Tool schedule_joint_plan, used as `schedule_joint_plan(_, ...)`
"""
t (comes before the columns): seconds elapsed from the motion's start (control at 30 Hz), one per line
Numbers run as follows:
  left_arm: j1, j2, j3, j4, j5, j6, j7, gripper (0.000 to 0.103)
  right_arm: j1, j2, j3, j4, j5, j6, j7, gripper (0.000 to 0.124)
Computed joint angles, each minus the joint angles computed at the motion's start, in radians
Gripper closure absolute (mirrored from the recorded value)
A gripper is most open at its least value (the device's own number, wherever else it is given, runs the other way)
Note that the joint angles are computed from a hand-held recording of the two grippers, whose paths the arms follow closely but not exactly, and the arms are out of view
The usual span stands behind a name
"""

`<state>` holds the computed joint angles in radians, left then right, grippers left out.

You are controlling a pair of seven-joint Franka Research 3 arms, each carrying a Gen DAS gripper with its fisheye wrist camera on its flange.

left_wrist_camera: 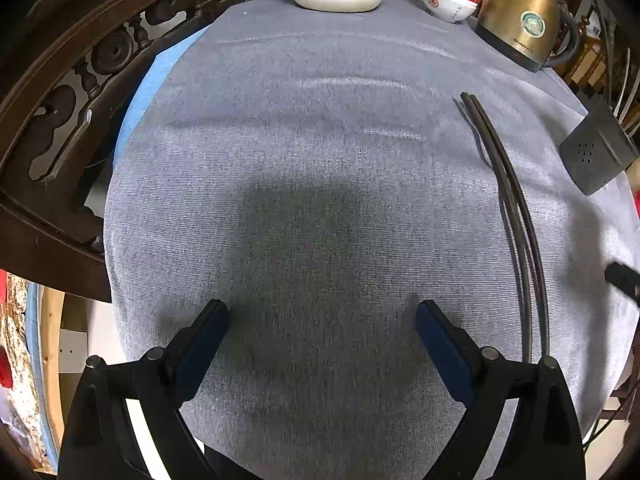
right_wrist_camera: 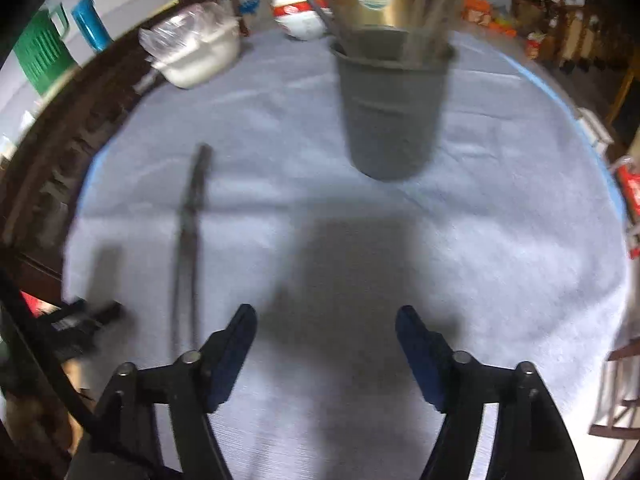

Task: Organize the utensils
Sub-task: 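Move both open tools back over the last chopsticks on the cloth, then grasp one dark chopstick with the right tool while the left tool grasps another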

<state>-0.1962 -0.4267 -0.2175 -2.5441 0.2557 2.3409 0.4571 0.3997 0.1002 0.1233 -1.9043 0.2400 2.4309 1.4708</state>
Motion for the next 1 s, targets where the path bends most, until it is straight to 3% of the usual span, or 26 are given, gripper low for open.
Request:
schedule_joint_plan(0.23,0.003,-0.067,0.019,-0.048,-0.020,0.017,0.014,0.008,0.043,0.186,0.029,0.291,0.018,-0.162,-0.016,0.084)
schedule_joint_plan(0.47,0.003,-0.113,0.030,-0.084,-0.048,0.029,0.029,0.008,0.110,0.357,0.018,0.520,-0.036,-0.276,0.023,0.087)
schedule_joint_plan(0.57,0.006,-0.108,0.027,-0.072,-0.053,0.026,0.032,0.008,0.133,0.417,0.007,0.601,-0.066,-0.330,0.043,0.099)
schedule_joint_plan(0.73,0.000,-0.097,0.017,-0.065,-0.055,0.028,0.023,0.008,0.147,0.429,-0.002,0.621,-0.089,-0.342,0.036,0.114)
schedule_joint_plan(1.0,-0.012,-0.088,0.021,-0.051,-0.070,0.027,0.039,0.008,0.090,0.319,-0.021,0.452,-0.065,-0.294,0.058,0.114)
